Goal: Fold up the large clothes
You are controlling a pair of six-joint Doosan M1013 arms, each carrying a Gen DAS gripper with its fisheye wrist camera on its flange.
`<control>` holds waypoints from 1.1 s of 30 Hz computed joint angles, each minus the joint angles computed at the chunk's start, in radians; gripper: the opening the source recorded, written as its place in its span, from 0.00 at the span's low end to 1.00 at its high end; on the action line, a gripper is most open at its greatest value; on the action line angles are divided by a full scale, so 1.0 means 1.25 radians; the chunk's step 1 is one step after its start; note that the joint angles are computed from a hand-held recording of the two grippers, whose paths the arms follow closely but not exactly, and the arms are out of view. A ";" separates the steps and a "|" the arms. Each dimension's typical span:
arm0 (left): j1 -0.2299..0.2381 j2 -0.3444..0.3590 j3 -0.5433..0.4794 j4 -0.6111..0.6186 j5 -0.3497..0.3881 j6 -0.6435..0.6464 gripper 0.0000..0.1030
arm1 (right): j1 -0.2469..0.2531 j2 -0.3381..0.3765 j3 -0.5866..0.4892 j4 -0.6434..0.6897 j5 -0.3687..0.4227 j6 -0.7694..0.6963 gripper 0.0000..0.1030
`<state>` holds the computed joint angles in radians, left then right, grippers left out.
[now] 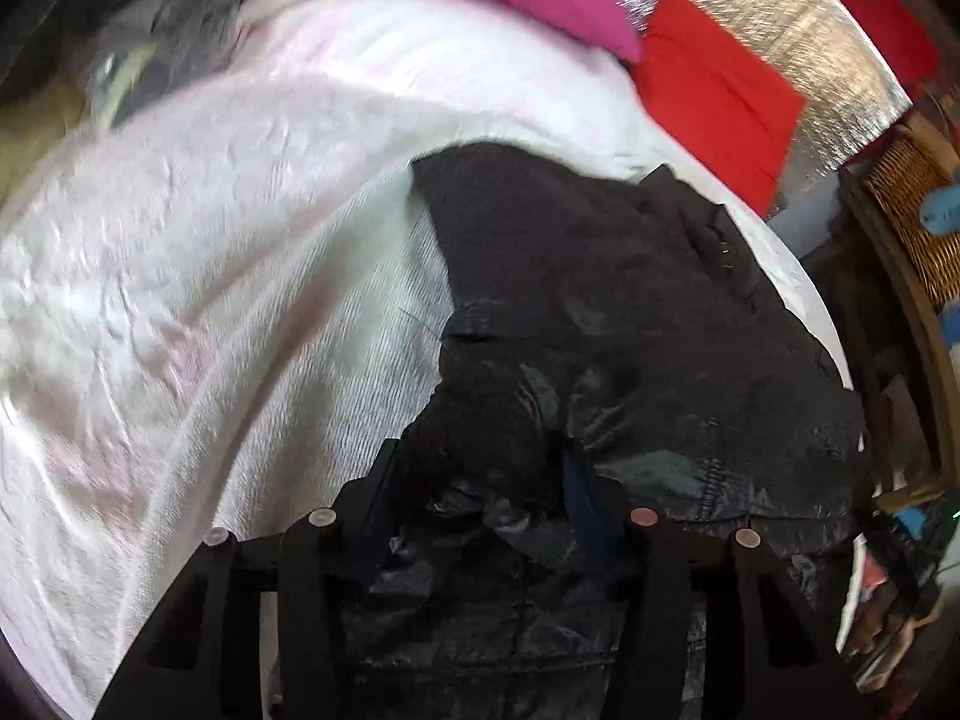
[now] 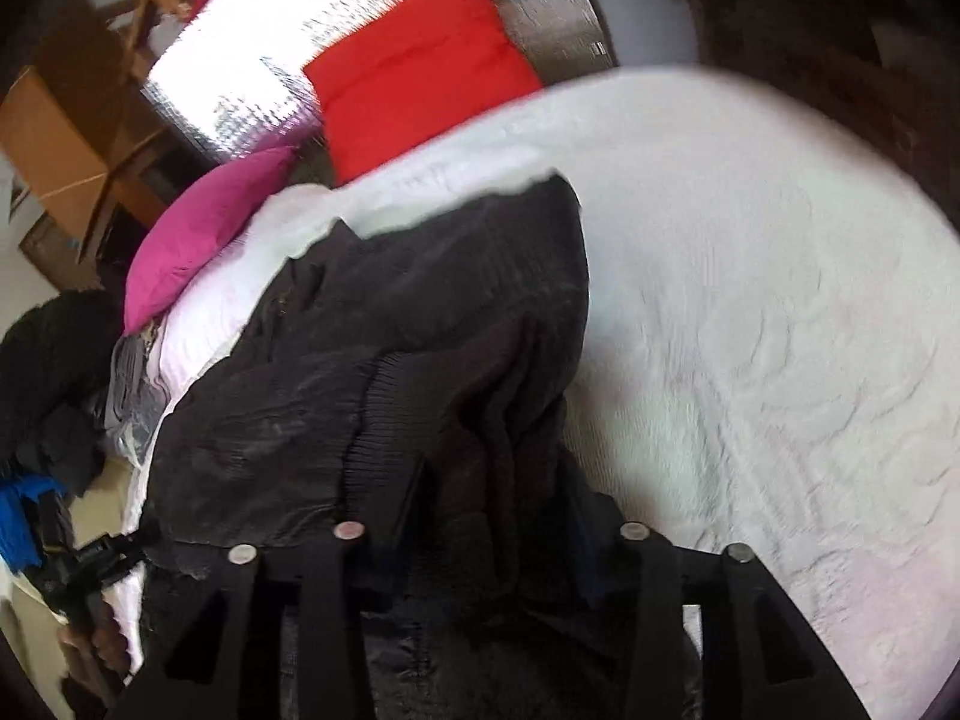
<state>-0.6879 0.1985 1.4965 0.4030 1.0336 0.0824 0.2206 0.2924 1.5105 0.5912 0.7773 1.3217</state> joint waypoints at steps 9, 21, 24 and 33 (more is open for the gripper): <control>0.025 0.006 0.013 -0.078 -0.012 0.003 0.74 | 0.006 0.021 -0.020 -0.057 0.051 0.050 0.60; -0.015 -0.036 0.031 0.021 -0.027 -0.059 0.74 | -0.039 -0.012 0.014 0.079 0.050 -0.013 0.65; -0.024 -0.040 0.038 0.048 -0.050 -0.056 0.75 | -0.035 0.000 0.003 0.071 0.072 0.002 0.65; 0.009 0.011 0.009 -0.039 -0.061 0.017 0.80 | -0.009 0.018 -0.004 0.006 0.047 -0.001 0.66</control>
